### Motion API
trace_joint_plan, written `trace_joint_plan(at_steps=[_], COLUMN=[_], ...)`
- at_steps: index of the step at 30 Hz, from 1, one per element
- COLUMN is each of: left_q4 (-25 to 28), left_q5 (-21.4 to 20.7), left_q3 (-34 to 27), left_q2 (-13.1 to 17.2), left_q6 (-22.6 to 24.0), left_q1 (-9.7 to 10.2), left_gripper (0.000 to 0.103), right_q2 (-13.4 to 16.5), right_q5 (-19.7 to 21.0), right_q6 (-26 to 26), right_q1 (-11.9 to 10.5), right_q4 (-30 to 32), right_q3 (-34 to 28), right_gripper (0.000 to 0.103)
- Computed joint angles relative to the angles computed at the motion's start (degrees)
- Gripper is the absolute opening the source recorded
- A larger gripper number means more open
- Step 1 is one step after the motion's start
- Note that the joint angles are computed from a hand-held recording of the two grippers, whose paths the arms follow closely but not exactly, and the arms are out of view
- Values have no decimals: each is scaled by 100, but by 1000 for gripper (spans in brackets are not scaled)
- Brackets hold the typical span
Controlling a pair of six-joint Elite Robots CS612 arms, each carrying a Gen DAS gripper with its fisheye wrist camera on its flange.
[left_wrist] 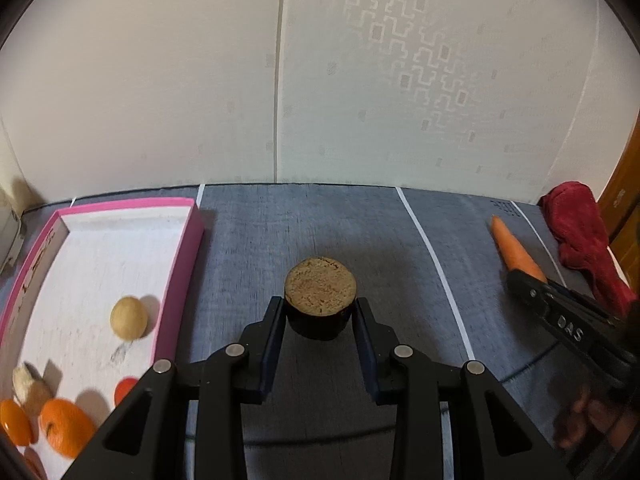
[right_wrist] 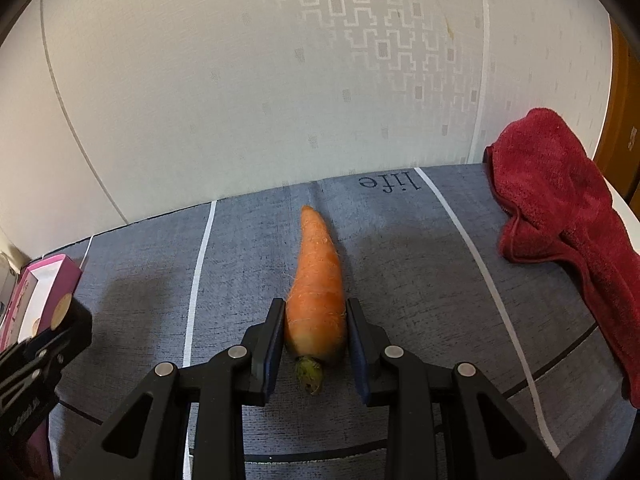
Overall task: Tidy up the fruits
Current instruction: 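Carry the eggplant slice into the tray with the left gripper while the right gripper carries the carrot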
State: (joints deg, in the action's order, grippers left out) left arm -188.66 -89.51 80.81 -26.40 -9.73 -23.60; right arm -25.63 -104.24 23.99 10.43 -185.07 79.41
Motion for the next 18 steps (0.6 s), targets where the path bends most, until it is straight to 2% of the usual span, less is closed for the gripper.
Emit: trace_joint_plan(at_steps=[8,18], left_q4=[-258,-683], left_q5=[-160,-339], left_q3=[328,685], left_q2=[-166,-358], left_q6=[-112,-80], left_q1=[71,215], left_gripper=[34,34], right_q2=[-7,-195], right_q5=[-216,245], right_q6=[-277,62], right_q1=[92,96], right_q4=[-381,-549], right_q3=[78,498], right_gripper=[29,29])
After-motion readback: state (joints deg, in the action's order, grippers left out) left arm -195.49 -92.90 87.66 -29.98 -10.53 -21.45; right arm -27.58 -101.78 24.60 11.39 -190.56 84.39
